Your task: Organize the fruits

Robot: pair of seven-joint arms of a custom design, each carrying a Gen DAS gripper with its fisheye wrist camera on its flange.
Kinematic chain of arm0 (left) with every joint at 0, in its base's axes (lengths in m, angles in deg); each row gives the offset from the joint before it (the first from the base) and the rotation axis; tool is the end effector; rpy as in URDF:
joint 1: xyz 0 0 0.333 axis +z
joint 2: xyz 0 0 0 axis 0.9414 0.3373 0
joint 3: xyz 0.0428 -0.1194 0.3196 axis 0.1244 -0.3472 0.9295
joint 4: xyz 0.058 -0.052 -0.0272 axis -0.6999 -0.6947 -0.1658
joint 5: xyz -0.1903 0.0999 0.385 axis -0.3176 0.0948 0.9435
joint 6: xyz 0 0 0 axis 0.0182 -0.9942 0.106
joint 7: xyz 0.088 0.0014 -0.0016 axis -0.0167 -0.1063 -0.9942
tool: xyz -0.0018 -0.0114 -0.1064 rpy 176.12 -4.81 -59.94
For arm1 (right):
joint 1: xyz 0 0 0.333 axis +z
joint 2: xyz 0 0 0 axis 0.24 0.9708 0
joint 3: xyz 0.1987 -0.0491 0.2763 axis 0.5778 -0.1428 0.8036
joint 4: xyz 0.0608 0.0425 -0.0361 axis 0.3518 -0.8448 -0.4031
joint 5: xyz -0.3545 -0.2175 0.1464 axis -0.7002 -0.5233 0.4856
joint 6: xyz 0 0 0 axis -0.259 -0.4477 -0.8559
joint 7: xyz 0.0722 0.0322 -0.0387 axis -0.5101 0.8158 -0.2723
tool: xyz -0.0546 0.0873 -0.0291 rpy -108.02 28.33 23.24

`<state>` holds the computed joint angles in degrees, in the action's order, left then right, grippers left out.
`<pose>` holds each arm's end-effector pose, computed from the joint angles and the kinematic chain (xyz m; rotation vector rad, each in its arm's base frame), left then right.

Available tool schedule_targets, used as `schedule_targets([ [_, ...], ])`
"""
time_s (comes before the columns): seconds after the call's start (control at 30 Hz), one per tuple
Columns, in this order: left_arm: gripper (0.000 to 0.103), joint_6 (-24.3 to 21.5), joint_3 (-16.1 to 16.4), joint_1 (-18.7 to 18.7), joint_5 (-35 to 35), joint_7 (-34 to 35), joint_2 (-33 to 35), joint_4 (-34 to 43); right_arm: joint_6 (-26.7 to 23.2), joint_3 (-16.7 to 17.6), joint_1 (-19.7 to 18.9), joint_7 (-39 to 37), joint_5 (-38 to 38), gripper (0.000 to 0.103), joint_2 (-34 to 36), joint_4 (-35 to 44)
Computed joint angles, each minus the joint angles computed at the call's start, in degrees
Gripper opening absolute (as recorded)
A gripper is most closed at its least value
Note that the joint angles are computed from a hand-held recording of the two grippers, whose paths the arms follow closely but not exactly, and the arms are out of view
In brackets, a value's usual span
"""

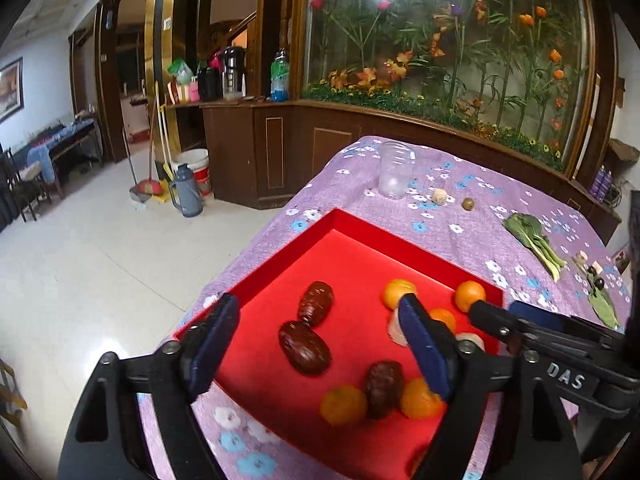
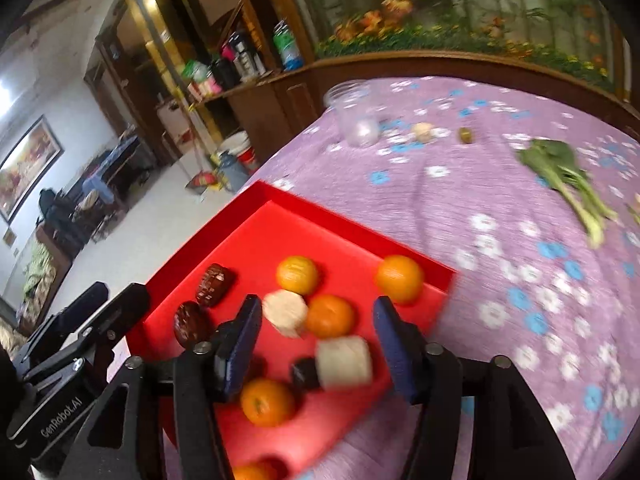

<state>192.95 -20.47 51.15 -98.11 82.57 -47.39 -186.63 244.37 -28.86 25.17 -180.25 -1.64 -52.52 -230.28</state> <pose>0.4551 -0.0437 0.4722 -1.4348 2.0112 -1.0092 0.4320 0.2564 0.4314 -1.4013 1.9598 -0.5126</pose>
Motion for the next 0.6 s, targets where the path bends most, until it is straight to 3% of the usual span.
schedule_targets([
  [0.17, 0.091, 0.7, -3.84, 1.03, 3.65, -3.64, -4.73, -4.66, -4.31, 3.59, -0.84, 7.08, -1.91, 0.07, -8.94, -6.83],
  [0.4, 0.091, 1.95, -9.15, 2.86, 11.27, -11.12, -10.18, -9.81, -11.93, 6.74, 1.85, 8.85, 0.17, 0.072, -17.62, -12.78],
  [0.6, 0.091, 2.15, -11.56, 3.82, 16.22, -16.54, -12.96, -12.08, -13.06, 7.35, 3.13, 10.35, 1.04, 0.077, -22.39, -16.2],
])
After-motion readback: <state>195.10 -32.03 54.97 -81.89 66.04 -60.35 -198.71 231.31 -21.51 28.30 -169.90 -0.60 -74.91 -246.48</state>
